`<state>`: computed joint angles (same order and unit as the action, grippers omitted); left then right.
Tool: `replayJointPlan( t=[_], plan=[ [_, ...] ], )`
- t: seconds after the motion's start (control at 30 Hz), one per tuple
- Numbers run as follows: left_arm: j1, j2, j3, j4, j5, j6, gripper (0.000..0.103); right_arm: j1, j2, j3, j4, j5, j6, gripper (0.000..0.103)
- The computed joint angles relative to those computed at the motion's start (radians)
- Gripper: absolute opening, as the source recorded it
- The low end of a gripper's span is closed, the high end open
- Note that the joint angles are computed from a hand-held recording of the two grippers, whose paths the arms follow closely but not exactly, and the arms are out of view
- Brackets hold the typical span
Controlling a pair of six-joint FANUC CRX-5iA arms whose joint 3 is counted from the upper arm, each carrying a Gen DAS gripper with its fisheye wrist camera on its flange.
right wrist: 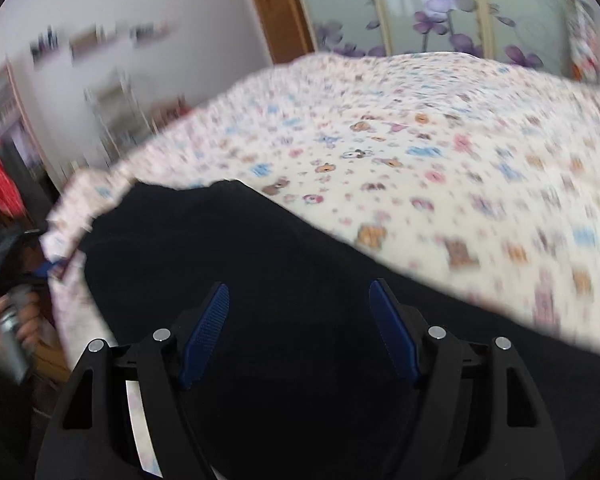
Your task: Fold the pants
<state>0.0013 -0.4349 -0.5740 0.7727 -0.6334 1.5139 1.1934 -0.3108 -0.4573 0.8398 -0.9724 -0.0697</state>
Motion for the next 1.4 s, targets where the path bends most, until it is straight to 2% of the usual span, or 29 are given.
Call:
replayJointPlan(
  t=[0.1, 0.2, 0.23, 0.3, 0.43, 0.47, 0.5, 0.53, 0.57, 0.77, 0.8, 0.83, 0.9, 0.93, 1.07, 1.2, 1.23, 1.3, 1.33, 1.4],
  plan=[
    [0.068, 0.045, -0.021, 0.130, -0.058, -0.039, 0.098, 0.094, -0.106, -0.147, 0.143, -0.012, -0.251, 0.074],
    [0.064, 0.079, -0.028, 0.195, -0.079, -0.090, 0.096, 0.187, -0.184, -0.270, 0.257, -0.065, -0.483, 0.075],
    [0.057, 0.096, -0.042, 0.262, -0.092, -0.131, 0.092, 0.200, -0.200, -0.298, 0.277, -0.068, -0.539, 0.075],
    [0.041, 0.100, -0.057, 0.308, -0.073, -0.131, 0.091, 0.215, -0.218, -0.328, 0.286, -0.075, -0.607, 0.075],
    [-0.002, 0.067, -0.092, 0.400, 0.002, -0.209, 0.091, 0.187, -0.216, -0.338, 0.287, -0.021, -0.625, 0.075],
    [-0.005, 0.064, -0.089, 0.398, 0.018, -0.222, 0.091, 0.178, -0.210, -0.335, 0.280, -0.003, -0.608, 0.075],
    [0.001, 0.066, -0.074, 0.352, 0.020, -0.204, 0.091, 0.179, -0.202, -0.332, 0.273, 0.003, -0.598, 0.075],
    [0.017, 0.078, -0.048, 0.293, -0.005, -0.166, 0.091, 0.181, -0.191, -0.323, 0.260, 0.009, -0.575, 0.075],
    [0.028, 0.094, -0.036, 0.280, -0.030, -0.147, 0.091, 0.181, -0.185, -0.318, 0.255, 0.014, -0.562, 0.075],
    [0.032, 0.176, -0.026, 0.369, -0.070, -0.153, 0.090, 0.184, -0.167, -0.309, 0.248, 0.032, -0.537, 0.076],
    [0.029, 0.189, -0.014, 0.365, -0.067, -0.146, 0.088, 0.182, -0.168, -0.312, 0.248, 0.037, -0.543, 0.076],
    [0.024, 0.199, -0.007, 0.374, -0.063, -0.152, 0.075, 0.181, -0.167, -0.312, 0.246, 0.043, -0.546, 0.076],
    [0.035, 0.224, 0.026, 0.320, -0.082, -0.089, 0.044, 0.179, -0.162, -0.310, 0.243, 0.046, -0.541, 0.077],
    [0.048, 0.229, 0.047, 0.248, -0.094, -0.015, 0.014, 0.180, -0.158, -0.307, 0.239, 0.046, -0.534, 0.077],
    [0.067, 0.185, 0.040, 0.144, -0.096, 0.039, 0.010, 0.177, -0.151, -0.301, 0.230, 0.054, -0.519, 0.079],
    [0.065, 0.112, 0.021, 0.058, -0.058, 0.047, 0.009, 0.176, -0.151, -0.302, 0.240, 0.062, -0.518, 0.079],
    [0.063, 0.104, 0.027, 0.015, -0.050, 0.062, 0.009, 0.176, -0.151, -0.302, 0.240, 0.062, -0.518, 0.079],
    [0.052, 0.144, 0.105, -0.170, -0.085, 0.146, 0.016, 0.180, -0.148, -0.295, 0.227, 0.044, -0.517, 0.079],
    [0.040, 0.171, 0.134, -0.231, -0.096, 0.162, 0.019, 0.196, -0.147, -0.289, 0.221, 0.010, -0.521, 0.079],
    [0.040, 0.157, 0.123, -0.239, -0.084, 0.152, 0.021, 0.247, -0.155, -0.279, 0.223, -0.102, -0.540, 0.079]
  ],
)
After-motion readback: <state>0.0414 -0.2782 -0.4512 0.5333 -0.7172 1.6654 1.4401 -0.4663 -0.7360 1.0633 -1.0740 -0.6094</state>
